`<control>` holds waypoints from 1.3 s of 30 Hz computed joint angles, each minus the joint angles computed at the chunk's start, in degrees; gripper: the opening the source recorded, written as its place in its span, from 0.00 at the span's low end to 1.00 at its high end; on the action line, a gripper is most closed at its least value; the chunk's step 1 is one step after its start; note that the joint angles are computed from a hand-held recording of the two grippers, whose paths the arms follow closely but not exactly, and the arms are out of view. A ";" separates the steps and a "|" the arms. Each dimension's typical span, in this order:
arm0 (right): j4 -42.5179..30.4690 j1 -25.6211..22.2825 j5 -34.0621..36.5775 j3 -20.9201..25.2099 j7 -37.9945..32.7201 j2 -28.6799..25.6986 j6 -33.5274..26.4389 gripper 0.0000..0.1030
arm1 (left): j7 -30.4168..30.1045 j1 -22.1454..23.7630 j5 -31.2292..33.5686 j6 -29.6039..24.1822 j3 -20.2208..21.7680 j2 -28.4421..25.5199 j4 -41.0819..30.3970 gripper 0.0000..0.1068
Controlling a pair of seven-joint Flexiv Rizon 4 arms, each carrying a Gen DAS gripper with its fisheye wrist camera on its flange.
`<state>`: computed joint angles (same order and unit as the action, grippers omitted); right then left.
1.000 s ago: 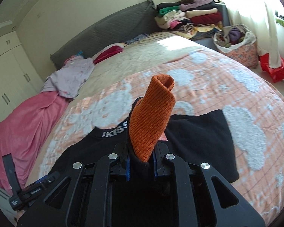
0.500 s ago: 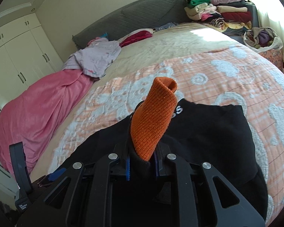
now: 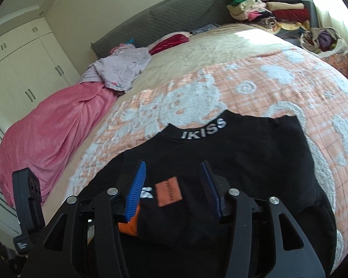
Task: Fold small clothes
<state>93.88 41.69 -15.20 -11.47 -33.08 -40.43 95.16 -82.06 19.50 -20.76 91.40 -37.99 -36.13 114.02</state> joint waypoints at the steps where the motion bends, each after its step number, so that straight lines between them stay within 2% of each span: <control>1: 0.89 0.14 0.45 -0.38 0.37 0.37 0.22 0.47 | 0.49 1.09 -0.01 0.40 -1.82 -1.13 -0.12 0.88; 2: 2.15 0.38 1.02 -0.93 0.80 0.89 0.69 0.47 | 0.64 1.76 0.15 0.48 -2.94 -2.01 -0.35 0.87; 3: 3.21 0.72 1.51 -1.55 1.14 1.36 1.02 0.47 | 0.49 1.93 0.25 0.29 -3.37 -2.70 -0.75 0.80; 4: 4.05 1.13 1.91 -2.21 1.38 1.69 1.35 0.48 | 0.05 1.26 0.24 -0.23 -2.74 -3.11 -1.38 0.68; 6: 6.49 2.54 3.14 -4.31 1.99 2.59 2.46 0.48 | -0.47 -0.54 0.11 -1.11 -1.01 -3.61 -2.47 0.52; 7: 7.10 2.93 3.58 -4.84 2.04 2.84 2.61 0.48 | -0.67 -1.46 0.04 -1.13 0.01 -3.63 -2.77 0.48; 8: 7.95 3.39 4.15 -5.49 2.19 3.14 2.86 0.48 | -0.59 -1.76 0.04 -0.72 0.26 -3.85 -2.80 0.34; 9: 8.67 3.74 4.61 -5.98 2.21 3.46 3.03 0.48 | -0.45 -1.77 0.22 0.54 -0.03 -4.33 -2.74 0.10; 10: 9.54 4.35 5.13 -6.83 2.31 3.81 3.14 0.48 | -0.54 -1.57 0.58 1.38 -0.21 -4.52 -2.70 0.03; 14: 12.43 7.11 6.99 -10.70 2.76 4.79 3.24 0.48 | -0.99 0.57 3.66 4.32 -2.13 -4.63 -2.45 0.00; 19: 14.47 7.92 9.04 -12.50 3.64 5.25 3.71 0.48 | -3.27 0.90 8.08 7.56 0.01 -1.48 -2.58 0.00; 21: 14.77 8.64 9.61 -13.62 4.12 5.19 3.31 0.48 | -4.03 0.57 9.09 7.10 1.55 -0.40 -2.85 0.00; 23: 14.80 8.42 9.77 -13.53 4.41 5.16 3.26 0.48 | -3.77 1.24 9.12 4.21 1.87 0.16 -3.02 0.00; 24: 14.90 8.65 9.86 -13.79 4.60 5.17 3.23 0.48 | -3.55 1.74 8.55 2.99 1.46 0.08 -2.96 0.05; 25: 14.97 8.94 9.86 -14.12 4.73 5.18 3.12 0.48 | -3.18 3.42 7.65 1.93 -0.45 -0.49 -2.43 0.26; 26: 15.01 9.05 9.71 -14.22 4.67 5.16 3.19 0.48 | -2.56 5.29 6.90 1.22 -2.70 -1.09 -1.72 0.39; 27: 14.95 9.12 9.59 -14.24 4.65 5.11 3.11 0.48 | -2.21 6.48 6.12 0.69 -4.32 -1.75 -1.18 0.57; 30: 14.42 7.77 9.00 -12.34 4.31 5.04 2.87 0.48 | -1.72 6.81 3.76 -1.85 -5.52 -3.35 -0.77 0.62; 36: 14.30 6.68 8.10 -10.31 4.24 5.04 2.58 0.49 | -0.65 1.40 0.62 -3.10 -1.95 -4.15 -1.92 0.59; 38: 14.49 6.74 8.04 -10.23 4.40 5.12 2.67 0.49 | -0.15 -2.66 0.61 -3.26 1.94 -4.06 -3.46 0.34; 39: 14.62 6.82 8.04 -10.26 4.46 5.16 2.75 0.49 | 0.22 -3.85 0.42 -3.35 3.08 -4.12 -3.99 0.15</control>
<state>108.49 48.51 -7.16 -21.73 -28.62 -35.27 97.92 -81.85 15.65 -20.34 88.04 -34.91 -40.25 110.03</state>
